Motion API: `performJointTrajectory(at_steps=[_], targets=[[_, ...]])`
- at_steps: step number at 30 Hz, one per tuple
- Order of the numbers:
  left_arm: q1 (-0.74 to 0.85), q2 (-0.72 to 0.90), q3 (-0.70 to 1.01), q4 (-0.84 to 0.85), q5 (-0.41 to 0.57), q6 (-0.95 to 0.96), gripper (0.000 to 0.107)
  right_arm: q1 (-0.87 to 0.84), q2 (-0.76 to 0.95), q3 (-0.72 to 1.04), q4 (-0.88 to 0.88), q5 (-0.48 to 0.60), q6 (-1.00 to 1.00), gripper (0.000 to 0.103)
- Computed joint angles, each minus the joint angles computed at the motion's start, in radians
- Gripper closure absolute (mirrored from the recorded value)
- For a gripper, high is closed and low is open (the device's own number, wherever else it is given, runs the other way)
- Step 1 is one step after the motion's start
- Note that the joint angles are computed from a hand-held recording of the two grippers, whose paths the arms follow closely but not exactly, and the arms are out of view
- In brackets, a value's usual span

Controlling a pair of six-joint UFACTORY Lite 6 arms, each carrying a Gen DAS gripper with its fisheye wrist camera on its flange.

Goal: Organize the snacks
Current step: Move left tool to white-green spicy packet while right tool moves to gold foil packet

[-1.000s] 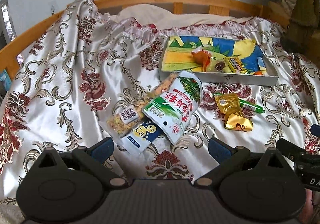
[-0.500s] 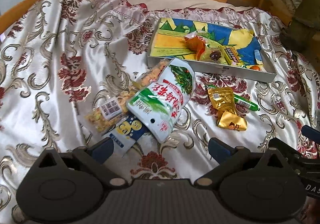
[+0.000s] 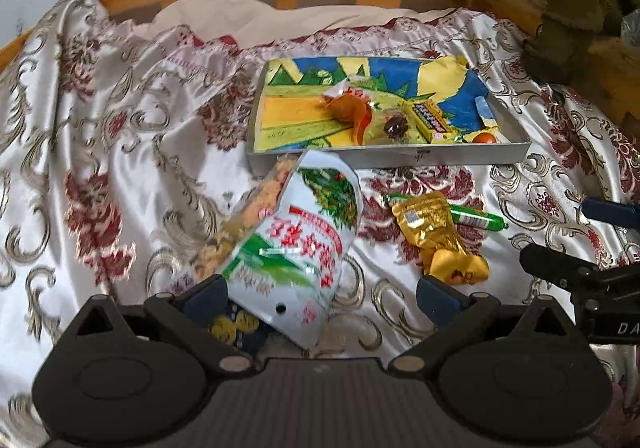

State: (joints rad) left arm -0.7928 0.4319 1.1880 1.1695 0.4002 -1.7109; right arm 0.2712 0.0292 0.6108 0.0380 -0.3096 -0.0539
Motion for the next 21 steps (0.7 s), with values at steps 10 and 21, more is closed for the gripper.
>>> performJointTrajectory(at_steps=[10, 21], targets=[[0.024, 0.085, 0.061, 0.126, -0.018, 0.017, 0.004, -0.1, 0.226, 0.168, -0.357, -0.092, 0.282, 0.001], [0.055, 0.222, 0.179, 0.124, -0.024, 0.167, 0.011, -0.139, 0.424, 0.332, -0.765, -0.052, 0.768, 0.012]])
